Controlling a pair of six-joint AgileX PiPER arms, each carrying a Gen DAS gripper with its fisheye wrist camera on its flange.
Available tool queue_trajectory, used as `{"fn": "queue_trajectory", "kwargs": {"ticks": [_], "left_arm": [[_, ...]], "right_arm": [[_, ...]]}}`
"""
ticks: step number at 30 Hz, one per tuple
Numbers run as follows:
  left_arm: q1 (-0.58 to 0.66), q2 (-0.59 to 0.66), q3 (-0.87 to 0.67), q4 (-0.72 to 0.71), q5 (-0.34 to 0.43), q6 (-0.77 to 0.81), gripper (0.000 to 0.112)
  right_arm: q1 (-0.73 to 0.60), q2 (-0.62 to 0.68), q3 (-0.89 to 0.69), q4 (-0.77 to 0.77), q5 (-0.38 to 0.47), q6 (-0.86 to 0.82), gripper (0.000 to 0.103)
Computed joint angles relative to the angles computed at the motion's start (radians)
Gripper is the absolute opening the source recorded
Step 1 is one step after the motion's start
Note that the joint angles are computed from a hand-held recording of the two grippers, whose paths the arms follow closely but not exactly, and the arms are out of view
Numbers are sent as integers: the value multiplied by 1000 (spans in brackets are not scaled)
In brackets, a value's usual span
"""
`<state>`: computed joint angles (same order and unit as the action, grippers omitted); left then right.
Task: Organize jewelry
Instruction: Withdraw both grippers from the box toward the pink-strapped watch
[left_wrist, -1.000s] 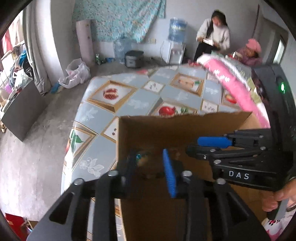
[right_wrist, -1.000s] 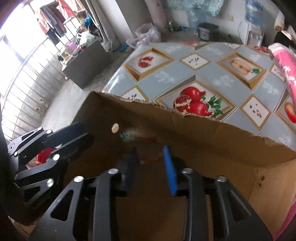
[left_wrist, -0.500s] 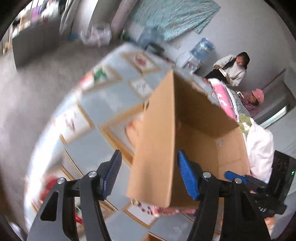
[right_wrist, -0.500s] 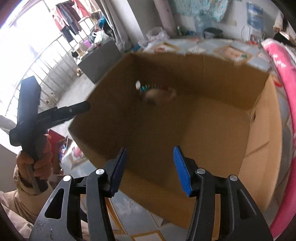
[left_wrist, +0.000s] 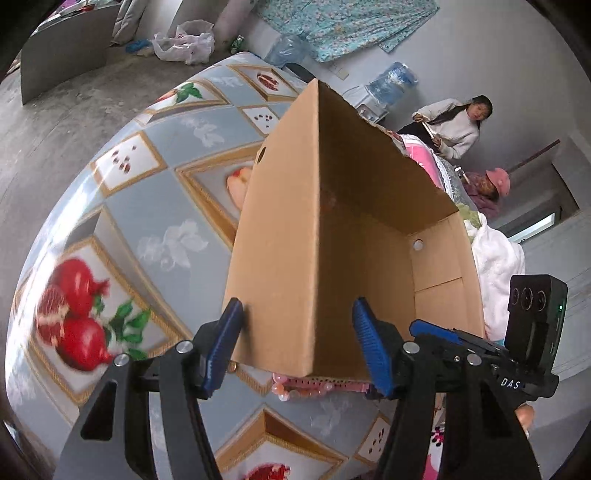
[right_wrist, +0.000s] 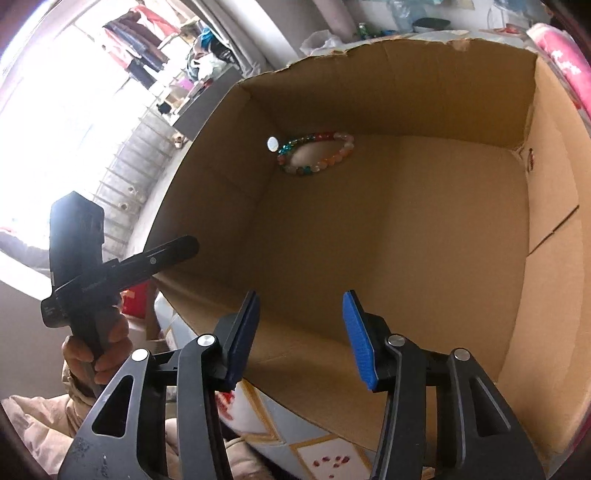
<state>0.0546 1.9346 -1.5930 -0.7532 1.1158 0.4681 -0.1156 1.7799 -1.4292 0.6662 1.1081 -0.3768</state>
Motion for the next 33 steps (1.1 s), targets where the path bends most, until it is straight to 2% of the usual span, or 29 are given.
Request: {"fn": "queue_trajectory", "kwargs": {"ticks": [3,7,10,12,14,16,20,22,24,27,32,33], "left_arm": [[12,-34,53,-10,-3,13,59],[28,-70,103,-45,-30,69,59],[34,-164,198,-59,-147,148,60],[42,-249,287,-92,-231,258,61],[57,-326,372,-125,-279,386,66],[75,-360,419,-147,-283,479,72],[81,-393,497,-105,-253,555,74],[70,-397,528,-84,-264,574,74],[42,-408,575,-77,-300,616,74],[-31,-417,633,-32,-391,649,74],[-205,-419,737,132,-662,604,74],[-219,-412,746,146,-689,599,74]], "right_arm": [[6,-17,23,17,-4,-11,45],[13,-34,38,4,-70,-3,45],[1,-108,101,13,-161,-19,46],[-38,-206,188,85,-226,-90,51],[-79,-291,274,149,-268,-171,58],[-112,-374,368,187,-294,-231,62],[-125,-491,520,186,-318,-271,63],[-102,-519,583,185,-331,-286,63],[-32,-512,616,102,-385,-228,63],[112,-471,630,-128,-487,-50,63],[275,-396,623,-478,-600,212,63],[293,-381,616,-528,-612,246,63]]}}
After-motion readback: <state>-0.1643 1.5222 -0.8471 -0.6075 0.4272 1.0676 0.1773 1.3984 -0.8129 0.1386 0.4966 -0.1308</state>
